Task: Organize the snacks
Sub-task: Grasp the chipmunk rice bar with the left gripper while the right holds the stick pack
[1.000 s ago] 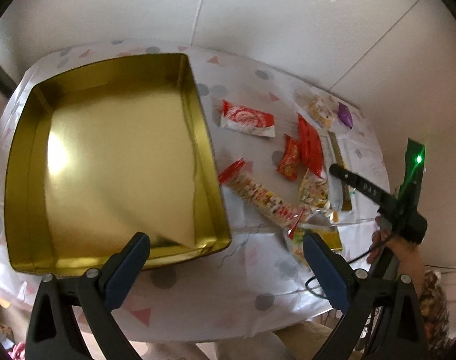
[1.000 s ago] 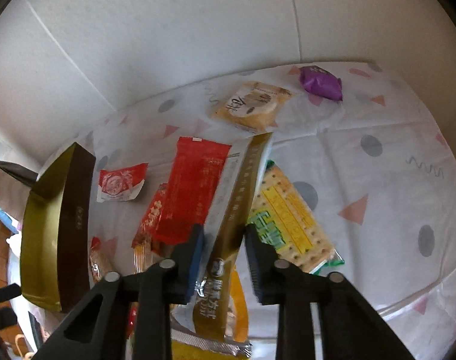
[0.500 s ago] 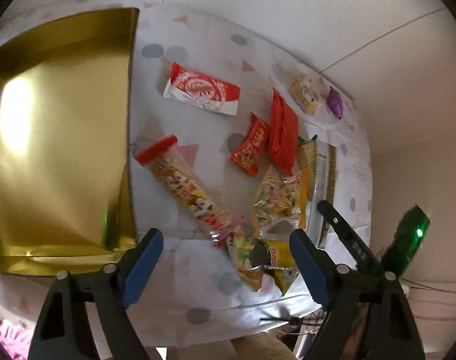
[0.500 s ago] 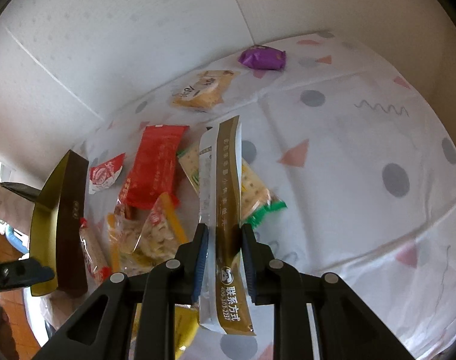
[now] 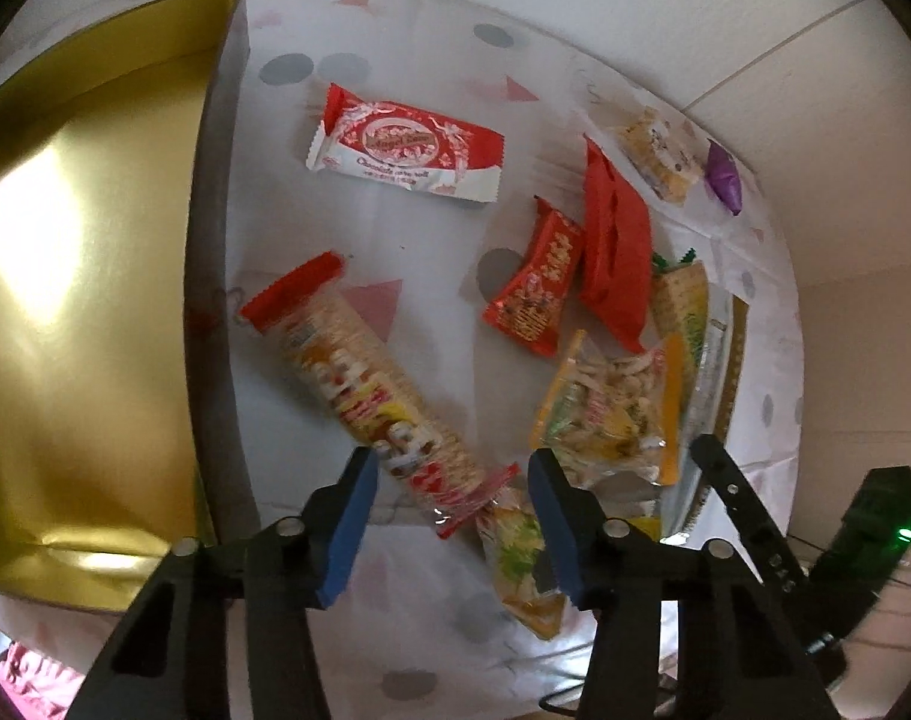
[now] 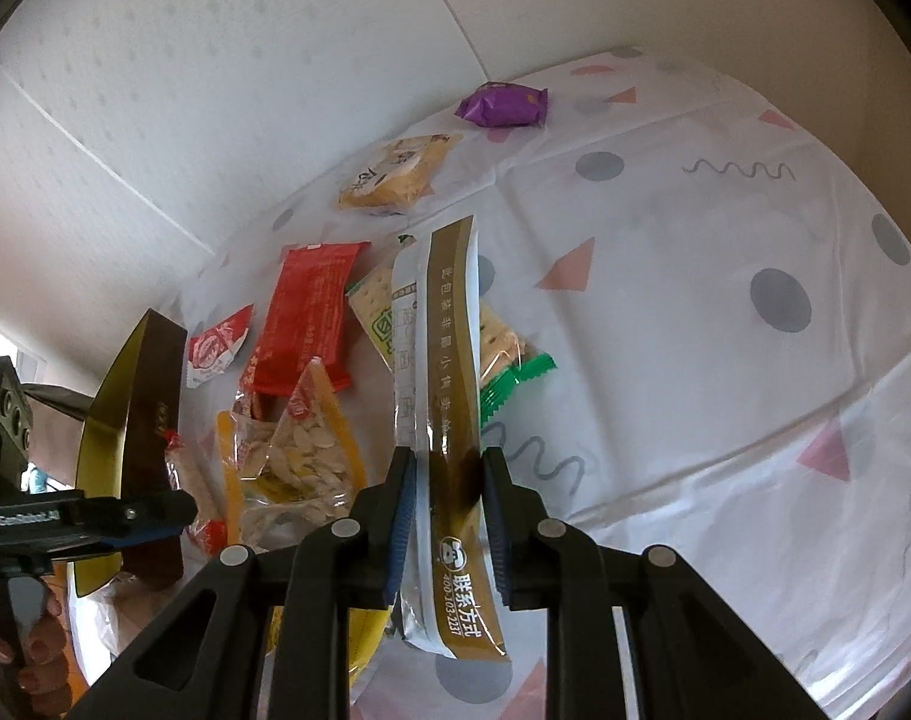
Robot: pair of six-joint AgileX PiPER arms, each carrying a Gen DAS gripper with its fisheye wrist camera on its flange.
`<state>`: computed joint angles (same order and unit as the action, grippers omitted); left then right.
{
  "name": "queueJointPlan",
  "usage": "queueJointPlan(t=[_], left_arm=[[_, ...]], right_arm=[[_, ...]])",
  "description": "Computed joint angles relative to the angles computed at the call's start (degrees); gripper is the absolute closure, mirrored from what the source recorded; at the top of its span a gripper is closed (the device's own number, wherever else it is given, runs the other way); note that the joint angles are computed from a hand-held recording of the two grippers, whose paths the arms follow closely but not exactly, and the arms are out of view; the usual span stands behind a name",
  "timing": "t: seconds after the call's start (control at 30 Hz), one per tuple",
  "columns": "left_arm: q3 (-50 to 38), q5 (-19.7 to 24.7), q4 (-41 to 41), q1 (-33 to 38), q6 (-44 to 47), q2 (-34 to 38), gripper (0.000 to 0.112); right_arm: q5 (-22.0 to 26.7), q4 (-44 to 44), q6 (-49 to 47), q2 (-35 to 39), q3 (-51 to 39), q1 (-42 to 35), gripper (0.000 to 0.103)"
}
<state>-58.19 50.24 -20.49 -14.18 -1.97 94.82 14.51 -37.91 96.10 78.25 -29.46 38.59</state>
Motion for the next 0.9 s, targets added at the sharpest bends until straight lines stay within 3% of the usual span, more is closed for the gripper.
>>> queueJointPlan(t=[0.17,0.23,0.37,0.4,0.43,0.47,0.57,0.67,0.9], left_arm=[[0.3,-3.6,2.9,-2.1,0.4,0.2,0.084],[-0.5,-5.1,6.3,-3.7,-1.2,0.6,0.086],[-2.0,-5.3,4.4,-3.1,-1.9,1.8,0.082],[-2.3,-5.1,3.7,-2.8,-1.9,2.1,0.077],[-2.5,-5.1,3.7,-2.6,-2.1,2.1,0.063],[-2.8,-5.4,5.2,-3.2,-3.5,2.4,0.056],[-3.4,-6.0,8.5,-4.8,-5.9,3.3,0.059],[-3.6,-5.8,10.1,-5.5,-6.2,4.4,0.075],[-0.8,-7.4,9.7,-6.1,-0.9,1.5,0.079]], right_arm=[[0.0,-1.4,1.4,0.2,0.0,0.2,0.081],[-0.1,-1.1,1.1,0.3,0.0,0.2,0.081],[0.2,-1.0,1.1,0.4,-0.2,0.3,0.081],[0.1,-1.0,1.1,0.4,-0.2,0.3,0.081],[0.1,-1.3,1.5,0.4,-0.1,0.3,0.081],[0.1,-1.4,1.6,0.4,-0.1,0.4,0.081],[0.0,-1.4,1.5,0.5,-0.1,0.3,0.081],[0.0,-1.3,1.5,0.4,0.0,0.3,0.081],[1.8,-2.1,2.9,0.7,-0.6,1.6,0.080]])
